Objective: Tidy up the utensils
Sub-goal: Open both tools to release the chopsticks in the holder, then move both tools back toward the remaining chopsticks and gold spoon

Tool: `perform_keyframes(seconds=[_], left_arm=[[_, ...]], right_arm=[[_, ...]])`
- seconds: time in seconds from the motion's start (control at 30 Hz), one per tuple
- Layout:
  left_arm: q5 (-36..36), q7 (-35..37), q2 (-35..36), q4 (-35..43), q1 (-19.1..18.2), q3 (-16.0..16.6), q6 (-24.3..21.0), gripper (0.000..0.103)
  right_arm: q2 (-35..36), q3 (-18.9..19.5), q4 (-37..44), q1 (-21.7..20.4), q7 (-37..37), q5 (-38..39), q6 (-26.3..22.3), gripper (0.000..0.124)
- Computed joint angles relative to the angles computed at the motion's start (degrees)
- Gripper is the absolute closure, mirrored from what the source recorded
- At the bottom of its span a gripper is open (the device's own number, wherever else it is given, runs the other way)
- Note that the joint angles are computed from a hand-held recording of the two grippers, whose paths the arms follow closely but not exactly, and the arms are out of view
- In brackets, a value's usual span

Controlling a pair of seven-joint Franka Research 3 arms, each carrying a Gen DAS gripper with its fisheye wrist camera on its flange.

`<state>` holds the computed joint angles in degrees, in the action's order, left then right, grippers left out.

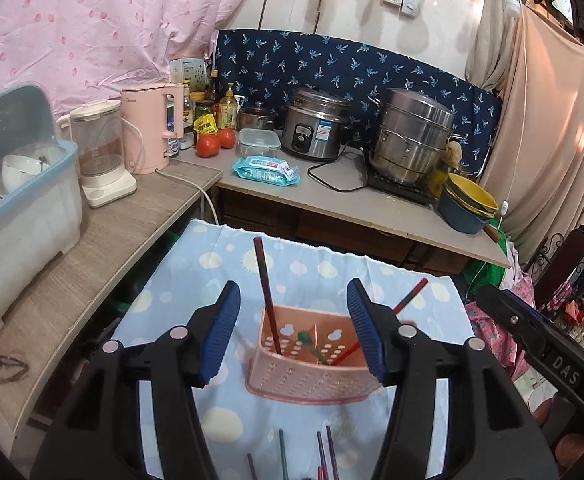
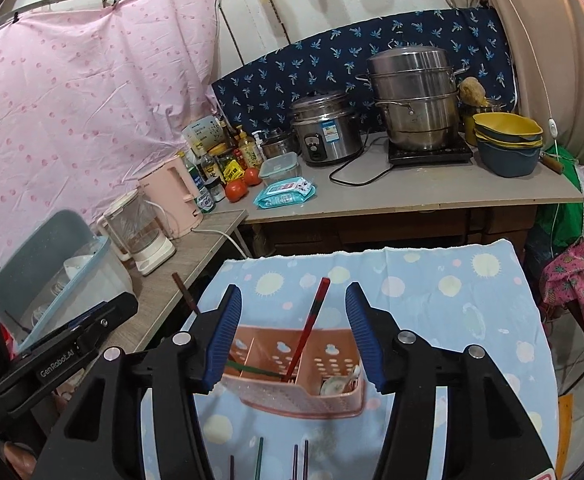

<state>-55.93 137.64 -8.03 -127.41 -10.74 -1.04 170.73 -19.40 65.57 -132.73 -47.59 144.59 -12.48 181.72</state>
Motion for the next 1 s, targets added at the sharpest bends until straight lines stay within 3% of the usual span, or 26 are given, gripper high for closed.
perform_keyframes(seconds=[0.23, 0.47, 0.73, 1.0], left_arm=[[1.64, -0.09, -5.99, -8.01, -1.72, 2.09, 0.52, 0.05], [7.8, -3.82, -12.07, -19.86, -3.84, 5.24, 1.77, 0.05], [17.11, -11.35, -15.32, -31.88, -3.44, 6.52, 2.03, 0.05], [24.61, -16.62, -15.52, -38.39, -3.39, 8.86, 1.27, 0.05]], right_arm=[[-3.9, -9.74, -6.07, 13.62, -0.22, 1.25, -1.95, 0.07], [-6.26, -15.58, -14.28, 25.88, 2.73, 0.76, -5.12, 0.07], [-7.06, -13.42, -20.46, 32.04, 10.25, -3.04, -11.13, 0.07], [-2.25, -13.36, -23.77, 36.37, 17.54, -6.24, -10.53, 0.074]])
